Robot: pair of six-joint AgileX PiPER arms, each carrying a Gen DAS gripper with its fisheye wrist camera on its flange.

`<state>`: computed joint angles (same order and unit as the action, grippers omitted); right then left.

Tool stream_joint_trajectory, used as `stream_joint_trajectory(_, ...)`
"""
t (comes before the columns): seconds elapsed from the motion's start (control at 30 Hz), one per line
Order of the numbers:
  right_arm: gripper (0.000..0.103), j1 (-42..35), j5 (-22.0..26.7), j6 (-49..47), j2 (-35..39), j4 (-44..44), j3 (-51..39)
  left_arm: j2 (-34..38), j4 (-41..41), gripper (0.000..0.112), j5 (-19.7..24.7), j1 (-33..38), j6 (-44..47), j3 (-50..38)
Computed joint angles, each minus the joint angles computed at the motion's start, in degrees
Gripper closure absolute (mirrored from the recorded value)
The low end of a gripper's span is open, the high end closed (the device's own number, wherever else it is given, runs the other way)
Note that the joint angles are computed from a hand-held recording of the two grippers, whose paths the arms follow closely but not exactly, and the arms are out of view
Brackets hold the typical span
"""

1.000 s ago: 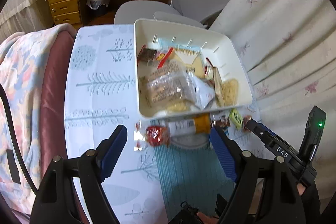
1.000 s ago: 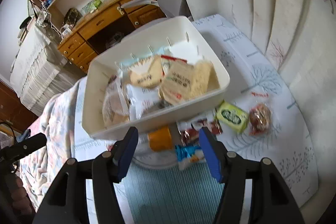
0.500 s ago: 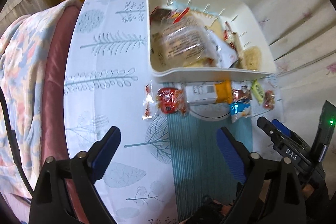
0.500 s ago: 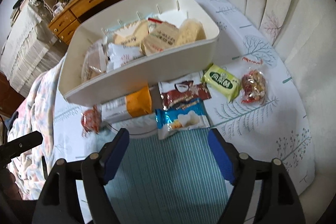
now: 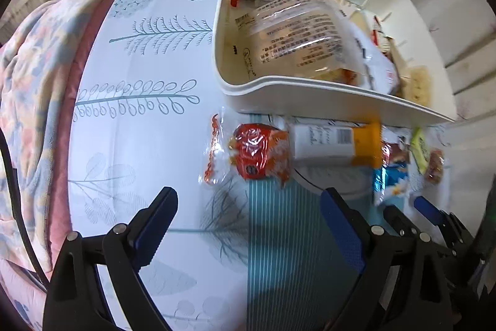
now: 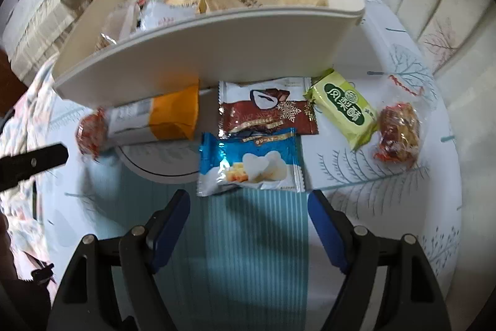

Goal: Organize snacks
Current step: 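Grasp the red round-wrapped snack with the left tool while the right tool grasps the blue-white pack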

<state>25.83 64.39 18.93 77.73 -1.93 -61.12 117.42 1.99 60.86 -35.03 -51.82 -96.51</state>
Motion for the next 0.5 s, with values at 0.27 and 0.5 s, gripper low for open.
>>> stream_joint_trajectory(0.27, 0.024, -1.17, -6.47, -5.43, 0.52, -0.28, 3.94, 4.44, 6.10, 0.020, -2.40, -1.48, -8.97, -2.03)
stream_joint_trajectory(0.5, 0.024, -0.88, -10.02, -7.47, 1.32, -0.60, 5.36, 6.97, 8.10, 0.031, -1.00, -1.13, -10.96, -4.44)
